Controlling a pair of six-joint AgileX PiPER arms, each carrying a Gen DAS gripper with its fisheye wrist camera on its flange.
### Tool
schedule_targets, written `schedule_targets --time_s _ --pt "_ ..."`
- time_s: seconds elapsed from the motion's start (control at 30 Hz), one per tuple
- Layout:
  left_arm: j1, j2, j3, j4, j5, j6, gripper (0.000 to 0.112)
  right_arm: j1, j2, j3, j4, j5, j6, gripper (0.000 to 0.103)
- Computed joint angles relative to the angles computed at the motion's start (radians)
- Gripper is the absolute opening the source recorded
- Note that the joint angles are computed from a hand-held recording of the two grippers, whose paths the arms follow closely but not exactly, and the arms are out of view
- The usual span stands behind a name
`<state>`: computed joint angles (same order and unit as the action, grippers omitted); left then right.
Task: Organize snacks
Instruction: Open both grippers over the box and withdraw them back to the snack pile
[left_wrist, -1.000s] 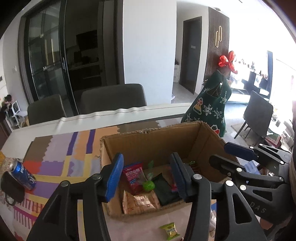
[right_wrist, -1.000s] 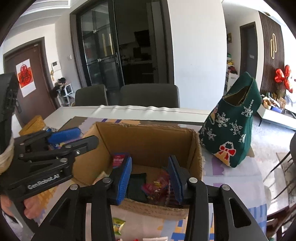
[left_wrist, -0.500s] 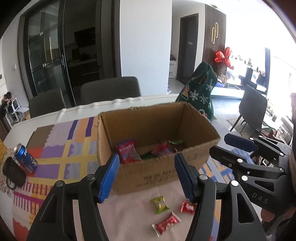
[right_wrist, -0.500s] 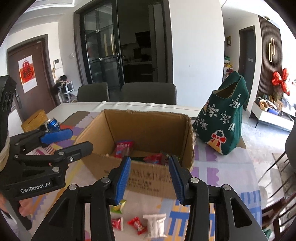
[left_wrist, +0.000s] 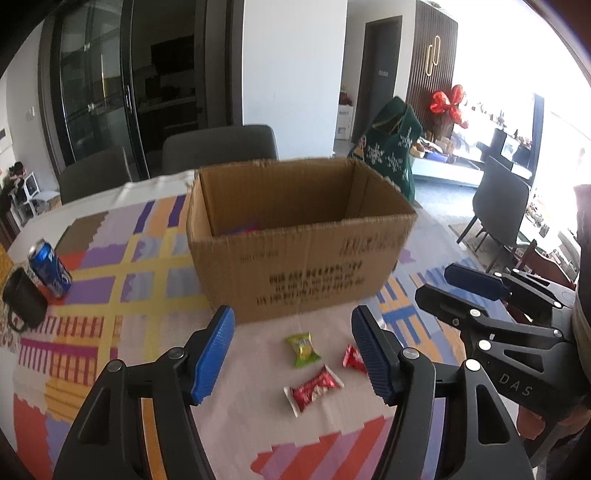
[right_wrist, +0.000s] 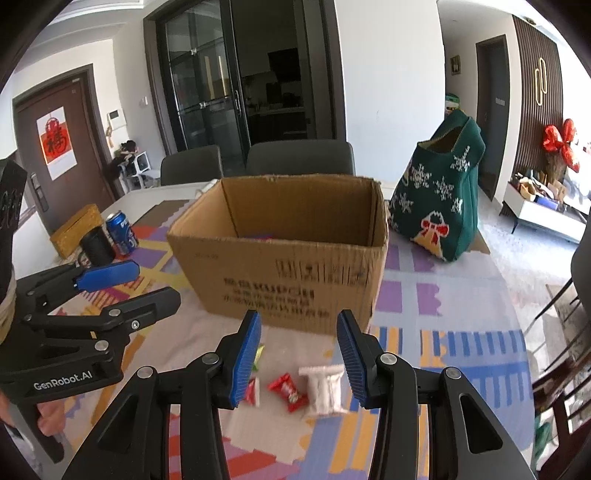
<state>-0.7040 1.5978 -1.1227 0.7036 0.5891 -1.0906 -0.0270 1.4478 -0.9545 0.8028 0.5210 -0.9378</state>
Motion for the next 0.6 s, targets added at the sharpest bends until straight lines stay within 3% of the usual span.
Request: schedule_targets --time_s 0.43,0.6 --pt "-0.007 0.064 0.065 -0.102 -0.041 0.044 0.066 -0.004 -0.006 0.106 -0.024 -0.009 -0.004 0.044" --pt "0.011 0.114 0.073 -0.206 -0.081 0.136 0.066 -0.01 0.037 0.12 -0.047 -0.021 0.009 0.044"
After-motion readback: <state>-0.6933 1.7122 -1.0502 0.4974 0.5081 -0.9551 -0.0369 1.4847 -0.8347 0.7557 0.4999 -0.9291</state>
